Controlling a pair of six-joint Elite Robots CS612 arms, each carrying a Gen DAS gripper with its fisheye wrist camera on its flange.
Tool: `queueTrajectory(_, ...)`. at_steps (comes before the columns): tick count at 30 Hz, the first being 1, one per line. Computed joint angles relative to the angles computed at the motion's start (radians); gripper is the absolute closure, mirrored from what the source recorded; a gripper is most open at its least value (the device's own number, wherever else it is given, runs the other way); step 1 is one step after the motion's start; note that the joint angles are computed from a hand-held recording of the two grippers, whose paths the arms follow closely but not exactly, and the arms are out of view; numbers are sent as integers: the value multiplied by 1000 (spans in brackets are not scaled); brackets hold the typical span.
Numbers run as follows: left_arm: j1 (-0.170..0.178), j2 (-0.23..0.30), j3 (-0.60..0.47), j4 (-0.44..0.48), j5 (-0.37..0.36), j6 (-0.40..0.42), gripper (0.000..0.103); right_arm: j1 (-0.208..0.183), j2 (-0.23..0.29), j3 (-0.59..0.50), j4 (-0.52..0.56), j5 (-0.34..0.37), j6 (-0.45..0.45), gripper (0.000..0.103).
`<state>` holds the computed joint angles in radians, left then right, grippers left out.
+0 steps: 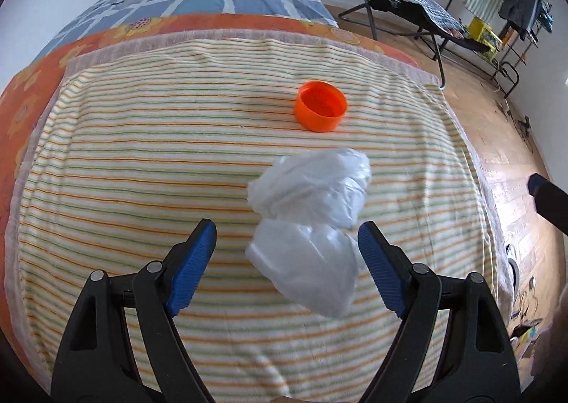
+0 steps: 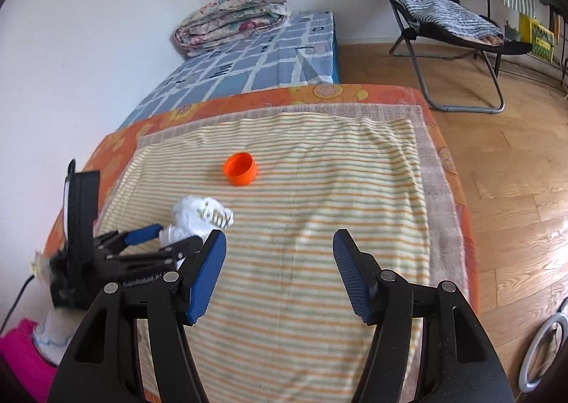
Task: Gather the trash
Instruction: 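Grasp the white plastic bag with the left gripper, then grasp the orange bottle cap with the right gripper and lift it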
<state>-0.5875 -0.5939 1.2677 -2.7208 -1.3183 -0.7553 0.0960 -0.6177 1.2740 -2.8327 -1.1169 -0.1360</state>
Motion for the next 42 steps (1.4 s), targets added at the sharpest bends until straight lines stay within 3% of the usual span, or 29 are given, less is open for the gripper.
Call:
queueTrajectory(2, 5, 0, 4, -5, -3, -16, 39, 7, 19, -36, 34, 6, -2, 41)
queueTrajectory(5, 9, -6, 17, -28, 4, -29, 52, 15, 50, -95, 87, 16, 19, 41)
queueTrajectory(11, 11, -25, 49, -51, 42, 4, 62, 34, 113, -203, 159, 25, 51, 41)
queueTrajectory(16, 20, -44, 85, -82, 47, 1, 62, 49, 165, -293, 209, 49, 89, 41)
queueTrajectory(20, 22, -60, 111, -97, 57, 20, 62, 62, 206, -373, 265, 67, 103, 53)
queueTrajectory(28, 21, -92, 164, -138, 67, 59, 63, 87, 287, -524, 375, 2, 162, 67)
queueTrajectory(32, 19, -102, 181, -149, 70, 68, 63, 98, 310, -568, 424, -57, 161, 83)
queueTrajectory(35, 17, -112, 194, -153, 82, 69, 63, 101, 313, -569, 428, -91, 180, 94)
queueTrajectory(42, 5, -150, 241, -161, 121, 60, 63, 94, 258, -467, 337, -100, 195, 100)
